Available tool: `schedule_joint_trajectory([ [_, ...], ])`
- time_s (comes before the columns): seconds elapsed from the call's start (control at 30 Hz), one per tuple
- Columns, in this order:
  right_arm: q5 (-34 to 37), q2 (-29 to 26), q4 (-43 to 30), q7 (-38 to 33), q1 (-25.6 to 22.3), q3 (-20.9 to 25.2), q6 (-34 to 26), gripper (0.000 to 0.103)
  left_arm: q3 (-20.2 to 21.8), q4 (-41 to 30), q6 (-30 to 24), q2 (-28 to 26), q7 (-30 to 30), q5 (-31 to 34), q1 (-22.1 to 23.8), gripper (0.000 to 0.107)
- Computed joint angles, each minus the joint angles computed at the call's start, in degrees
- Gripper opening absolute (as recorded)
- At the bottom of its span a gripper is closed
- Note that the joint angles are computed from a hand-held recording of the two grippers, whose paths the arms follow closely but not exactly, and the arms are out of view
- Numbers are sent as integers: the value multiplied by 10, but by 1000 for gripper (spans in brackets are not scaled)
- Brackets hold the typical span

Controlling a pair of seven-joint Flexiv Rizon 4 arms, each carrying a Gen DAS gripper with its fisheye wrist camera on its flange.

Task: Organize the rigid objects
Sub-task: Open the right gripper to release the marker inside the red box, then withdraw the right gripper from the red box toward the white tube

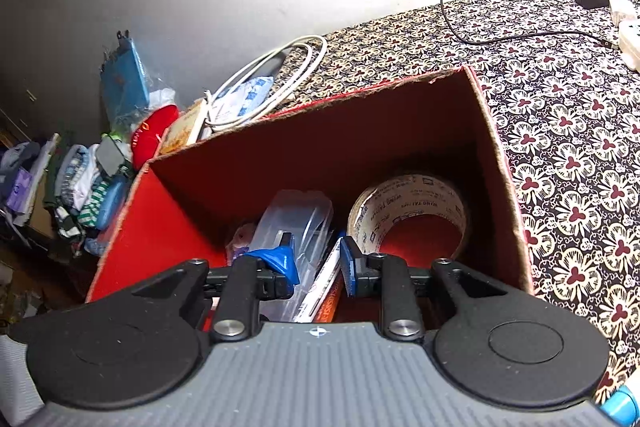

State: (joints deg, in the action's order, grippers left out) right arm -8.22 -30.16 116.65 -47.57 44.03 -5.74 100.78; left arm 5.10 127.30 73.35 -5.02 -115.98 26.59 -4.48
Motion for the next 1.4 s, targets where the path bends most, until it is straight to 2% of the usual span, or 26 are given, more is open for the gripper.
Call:
schedule_joint_trajectory([
  [0.1, 9, 13, 16, -6, 19, -21, 16, 7, 0, -4, -22, 18, -35, 28, -7, 57],
  [0.23, 22, 31, 32, -22, 18, -17, 33, 7, -14, -6, -56, 45, -73, 62, -7, 57],
  [0.4, 41, 53, 49, -43, 23, -19, 40, 7, -35, 1, -81, 74, -93, 71, -1, 58],
  [0.53, 46, 68, 60, -54, -11, 16, 44, 7, -49, 10, -92, 94, -93, 62, 4, 59],
  [0.8, 53, 101, 93, -78, -29, 33, 49, 8, -86, 5, -138, 122, -150, 99, 5, 60],
  [1.1, 62, 126, 120, -98, -57, 56, 56, 9, -105, 5, -150, 145, -170, 92, 1, 63],
  [1.4, 54, 142, 150, -95, -125, 107, 60, 9, -124, -5, -174, 143, -193, 88, -19, 64],
])
